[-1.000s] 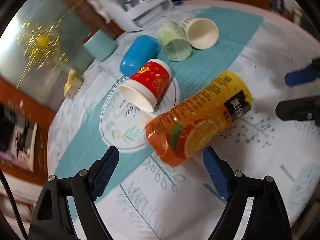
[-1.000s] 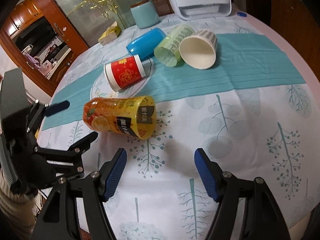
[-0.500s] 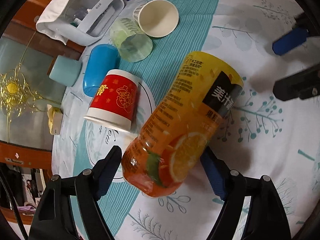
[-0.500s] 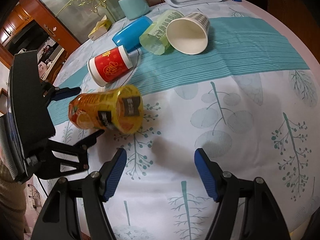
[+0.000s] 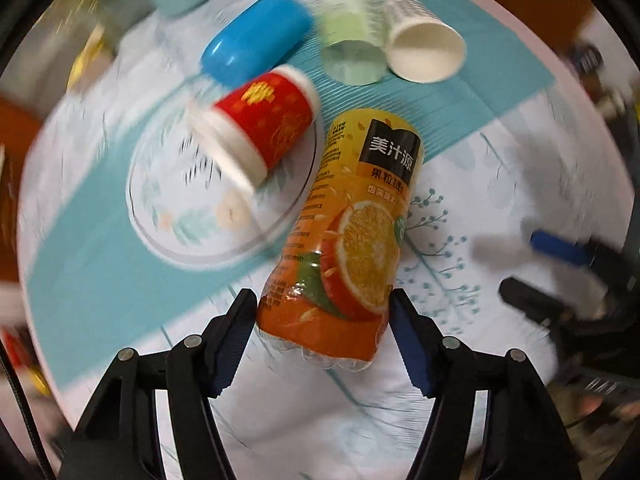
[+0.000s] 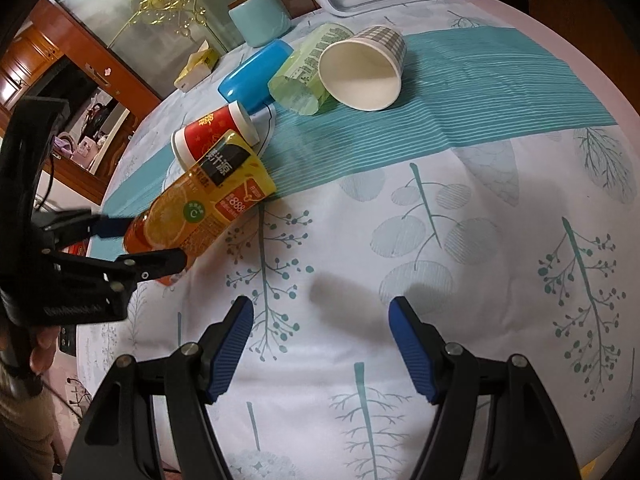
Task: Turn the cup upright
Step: 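Lift the bottle with the left tool and rotate it upright, then carry the upright bottle in the left tool toward the right tool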
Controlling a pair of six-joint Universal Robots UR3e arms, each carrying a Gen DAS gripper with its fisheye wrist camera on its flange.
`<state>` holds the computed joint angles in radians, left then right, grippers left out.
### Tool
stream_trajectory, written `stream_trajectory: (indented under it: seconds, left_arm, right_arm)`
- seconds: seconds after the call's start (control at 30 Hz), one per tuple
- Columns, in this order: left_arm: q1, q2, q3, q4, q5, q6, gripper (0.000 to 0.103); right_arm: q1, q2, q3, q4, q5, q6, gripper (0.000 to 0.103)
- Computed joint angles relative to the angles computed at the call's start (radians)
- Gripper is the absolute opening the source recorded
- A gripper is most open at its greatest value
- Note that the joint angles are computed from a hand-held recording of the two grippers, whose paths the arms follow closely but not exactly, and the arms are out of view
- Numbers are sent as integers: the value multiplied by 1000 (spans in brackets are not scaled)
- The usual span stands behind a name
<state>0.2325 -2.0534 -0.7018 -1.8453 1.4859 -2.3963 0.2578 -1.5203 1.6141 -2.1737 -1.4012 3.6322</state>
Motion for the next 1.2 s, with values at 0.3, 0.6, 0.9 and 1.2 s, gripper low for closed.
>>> stream_trajectory:
  seconds: [0.3, 0.6, 0.9, 1.2]
  left_arm:
    - [93, 162, -204, -14, -149, -184, 65]
    - [214, 434, -604, 104, -301, -308, 65]
    - [336, 605, -851, 113, -449, -419, 65]
    - [312, 627, -990, 195, -461, -507, 66]
  right_arm:
    - [-27, -87, 71, -12, 14, 4, 71]
    - [-36, -150, 106, -15, 9, 6, 71]
    - [-33, -186, 131, -7, 9, 7, 71]
    - [-43, -229, 172, 8, 9, 3, 71]
